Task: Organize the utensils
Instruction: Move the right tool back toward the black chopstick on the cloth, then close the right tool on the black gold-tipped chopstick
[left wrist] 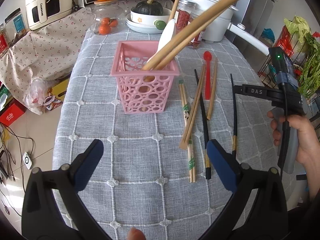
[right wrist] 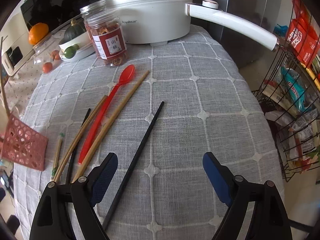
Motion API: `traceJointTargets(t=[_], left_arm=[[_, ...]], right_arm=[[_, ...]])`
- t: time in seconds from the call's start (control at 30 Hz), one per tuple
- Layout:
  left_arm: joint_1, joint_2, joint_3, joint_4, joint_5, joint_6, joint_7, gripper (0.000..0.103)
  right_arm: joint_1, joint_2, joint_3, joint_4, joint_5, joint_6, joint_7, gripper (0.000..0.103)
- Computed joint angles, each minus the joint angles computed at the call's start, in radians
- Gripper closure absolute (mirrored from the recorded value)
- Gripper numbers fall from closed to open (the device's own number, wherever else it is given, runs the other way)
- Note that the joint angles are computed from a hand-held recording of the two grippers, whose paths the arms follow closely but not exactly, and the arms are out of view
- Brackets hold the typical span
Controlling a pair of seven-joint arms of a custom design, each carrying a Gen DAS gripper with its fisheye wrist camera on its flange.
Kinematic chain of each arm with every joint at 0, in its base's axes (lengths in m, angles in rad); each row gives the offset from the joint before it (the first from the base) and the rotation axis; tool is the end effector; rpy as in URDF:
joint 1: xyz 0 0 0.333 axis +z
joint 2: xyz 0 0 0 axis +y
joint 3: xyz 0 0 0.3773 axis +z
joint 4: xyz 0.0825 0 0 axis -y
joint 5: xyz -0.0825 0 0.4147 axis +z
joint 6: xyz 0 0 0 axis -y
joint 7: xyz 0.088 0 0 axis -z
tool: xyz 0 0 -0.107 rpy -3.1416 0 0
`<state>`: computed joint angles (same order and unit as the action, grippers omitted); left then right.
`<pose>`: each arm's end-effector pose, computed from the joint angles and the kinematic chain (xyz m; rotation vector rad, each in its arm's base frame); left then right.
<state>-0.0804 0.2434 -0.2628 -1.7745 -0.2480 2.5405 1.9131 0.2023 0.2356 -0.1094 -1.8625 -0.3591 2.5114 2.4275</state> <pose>0.6740 -0.2190 0.5304 -1.4569 2.4386 -0.7993 0.6875 0.0728 0.4810 -1.4124 2.4031 -0.5732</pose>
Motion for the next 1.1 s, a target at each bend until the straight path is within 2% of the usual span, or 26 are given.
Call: traceJointTargets(t=[0.07,0.13,0.17,0.2,0.23,0.27,0.33,0.43,0.53,0.7,0.87,0.97,1.07,1.1], left_arm=[[0.005,-0.003,-0.007,-0.008,-0.020,0.016,0.013,0.001],[0.010,-0.010,-0.015,-0.027,-0.043,0.056,0.040,0.001],[0.010,-0.015,-0.018,-0.036,-0.048,0.073,0.054,0.001],[0.011,-0.021,-0.022,-0.045,-0.053,0.082,0.071,0.001],[0.010,-0.026,-0.024,-0.051,-0.055,0.084,0.088,0.001],[0.009,-0.031,-0.026,-0.057,-0.057,0.085,0.103,0.001],[0.004,-0.041,-0.027,-0.069,-0.061,0.082,0.127,0.001],[-0.004,-0.056,-0.030,-0.083,-0.070,0.072,0.182,0.001],[-0.023,-0.075,-0.031,-0.105,-0.056,0.076,0.238,0.001],[-0.083,-0.060,-0.017,-0.087,0.055,0.047,0.193,0.001],[-0.156,0.014,-0.015,0.016,0.201,-0.027,0.080,0.001],[-0.182,0.086,-0.030,0.119,0.233,-0.081,0.036,0.001],[-0.224,0.184,-0.023,0.258,0.284,-0.118,-0.035,0.007],[-0.242,0.221,-0.015,0.313,0.304,-0.129,-0.072,0.013]], right_arm=[[-0.005,0.025,0.002,0.025,0.028,-0.015,0.001,0.016],[-0.005,0.049,0.004,0.051,0.052,-0.046,-0.009,0.027],[0.007,0.059,-0.002,0.067,0.036,-0.078,-0.004,0.028],[0.023,0.068,-0.010,0.084,0.000,-0.110,0.001,0.037],[0.024,0.068,-0.006,0.085,-0.001,-0.105,-0.012,0.050],[0.017,0.067,0.003,0.086,0.019,-0.097,-0.035,0.058],[0.009,0.065,0.015,0.091,0.054,-0.108,-0.081,0.089],[-0.001,0.045,0.020,0.066,0.103,-0.099,-0.120,0.091],[-0.021,0.006,0.023,0.021,0.168,-0.075,-0.129,0.097],[-0.045,-0.096,0.016,-0.076,0.154,-0.043,-0.117,0.097],[-0.104,-0.199,0.031,-0.191,0.229,0.031,-0.134,0.097],[-0.133,-0.245,0.040,-0.241,0.271,0.070,-0.146,0.097],[-0.154,-0.275,0.052,-0.272,0.303,0.104,-0.150,0.097],[-0.158,-0.281,0.056,-0.279,0.314,0.115,-0.147,0.097]])
